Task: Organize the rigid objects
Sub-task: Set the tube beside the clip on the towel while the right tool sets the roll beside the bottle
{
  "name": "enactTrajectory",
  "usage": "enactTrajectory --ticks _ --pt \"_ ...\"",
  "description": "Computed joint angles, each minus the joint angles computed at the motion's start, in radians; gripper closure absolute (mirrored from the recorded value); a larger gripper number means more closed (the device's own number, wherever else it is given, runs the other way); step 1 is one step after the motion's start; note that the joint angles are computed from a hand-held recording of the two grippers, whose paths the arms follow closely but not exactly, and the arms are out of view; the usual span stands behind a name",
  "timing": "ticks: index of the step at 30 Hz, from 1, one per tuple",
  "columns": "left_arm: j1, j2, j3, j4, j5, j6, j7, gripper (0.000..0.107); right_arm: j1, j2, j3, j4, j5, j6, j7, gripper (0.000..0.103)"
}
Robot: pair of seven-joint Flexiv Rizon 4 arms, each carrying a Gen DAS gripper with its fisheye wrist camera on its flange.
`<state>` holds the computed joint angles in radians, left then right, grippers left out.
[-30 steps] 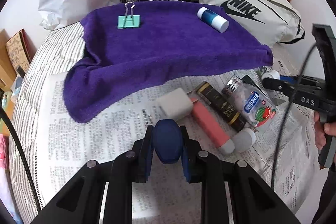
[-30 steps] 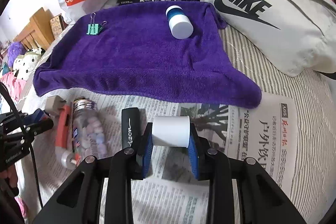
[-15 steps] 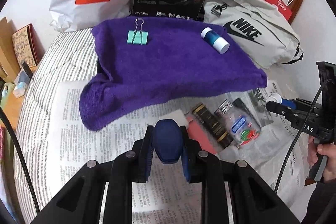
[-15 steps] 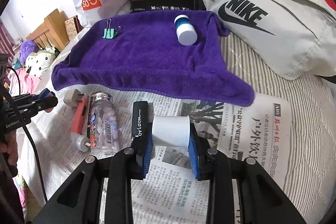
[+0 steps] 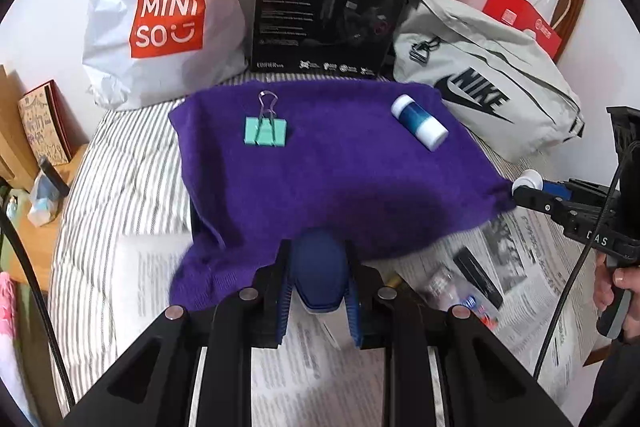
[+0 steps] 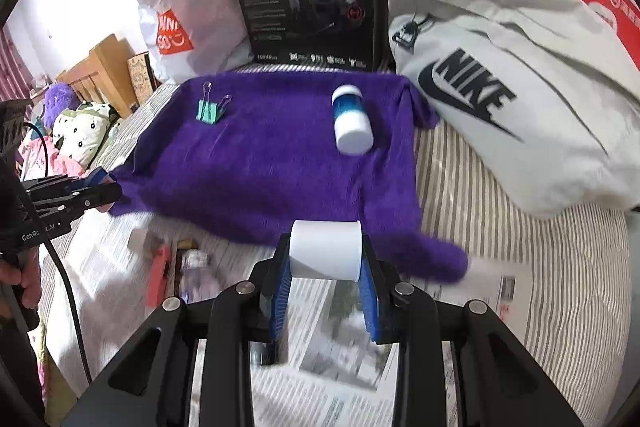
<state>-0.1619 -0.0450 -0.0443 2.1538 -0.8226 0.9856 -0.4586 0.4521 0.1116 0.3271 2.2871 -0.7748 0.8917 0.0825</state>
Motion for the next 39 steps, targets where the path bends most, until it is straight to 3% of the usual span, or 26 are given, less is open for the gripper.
enactTrajectory --ticks 18,39 --pt "0.042 -0.204 -0.070 -0.190 0.076 0.026 -0.090 0.085 -0.042 -0.166 -0.100 -0.078 0.001 0.088 -0.099 0.072" --pt "0.047 -0.334 -0.104 -0.315 0.258 0.044 -0.230 0.085 -0.026 -0.236 -0.133 -0.116 0.052 0.100 -0.187 0.072"
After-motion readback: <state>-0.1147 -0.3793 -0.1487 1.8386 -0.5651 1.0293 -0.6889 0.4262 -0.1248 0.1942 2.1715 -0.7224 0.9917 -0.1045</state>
